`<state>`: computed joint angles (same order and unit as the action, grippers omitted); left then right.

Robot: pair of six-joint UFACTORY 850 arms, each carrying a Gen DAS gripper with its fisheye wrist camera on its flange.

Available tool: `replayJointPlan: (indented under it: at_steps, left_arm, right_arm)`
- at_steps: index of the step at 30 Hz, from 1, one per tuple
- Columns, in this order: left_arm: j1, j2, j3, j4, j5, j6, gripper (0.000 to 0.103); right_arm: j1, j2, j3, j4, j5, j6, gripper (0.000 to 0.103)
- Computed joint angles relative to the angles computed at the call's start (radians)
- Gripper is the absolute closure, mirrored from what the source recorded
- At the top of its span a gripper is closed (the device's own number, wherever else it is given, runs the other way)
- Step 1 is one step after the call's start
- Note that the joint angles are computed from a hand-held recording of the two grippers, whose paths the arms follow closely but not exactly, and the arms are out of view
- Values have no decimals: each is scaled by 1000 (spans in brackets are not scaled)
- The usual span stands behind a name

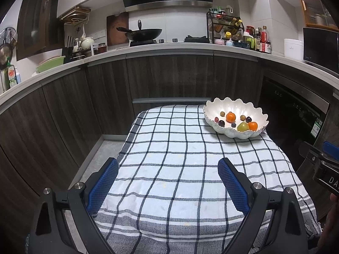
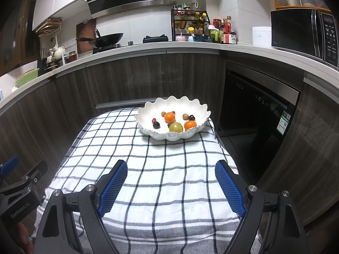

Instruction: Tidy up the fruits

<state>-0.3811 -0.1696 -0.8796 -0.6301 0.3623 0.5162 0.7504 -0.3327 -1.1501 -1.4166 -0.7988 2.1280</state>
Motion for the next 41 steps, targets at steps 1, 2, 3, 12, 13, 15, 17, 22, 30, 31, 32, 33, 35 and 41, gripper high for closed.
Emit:
replayJointPlan:
  at_steps: [1,2,3,12,13,15,17,22,30,31,32,33,35,41]
  left_arm:
    - [0,0,0,0,0,0,7]
    - [0,0,0,-2,2,0,7]
    - [0,-1,-1,-1,2,-2,7]
    - [3,-6,-5,1,-5,1,7]
    - [4,-6,-5,9,-6,-8,7]
    - [5,-6,-4,22,-7,-20,7]
    - [5,-5,-3,34,-7,-33,7]
    - [3,-7,-5,-1,-5,-1,1]
    - [6,-10,-8,33,-18,-31,1]
    - [6,-11,-10,32,-22,-29,1]
    - [6,-13,-12,25,-25,-23,1]
    - [7,-13,-13,27,-28,-26,1]
    - [9,-14,-13,30,-29,-29,1]
    - [12,-15,-13,77,-27,-71,1]
  right_arm:
    - [0,0,0,0,1,0,17]
    - [-1,1,2,-2,3,0,17]
    - [-1,1,2,-2,3,0,17]
    - [-1,-1,1,-3,0,2,17]
    - [-1,-2,-1,-2,0,2,17]
    - [-2,0,3,-5,1,2,17]
    - [-2,0,2,-6,2,2,17]
    - [-1,-1,0,-1,-1,-2,17]
    - [-5,-3,5,-4,4,1,17]
    - [-5,-3,5,-4,5,1,17]
    - [-5,-3,5,-4,5,1,17]
    - [-5,-4,6,-5,6,2,17]
    - [-6,-5,8,-5,6,2,17]
    - [-7,-5,9,-7,6,4,17]
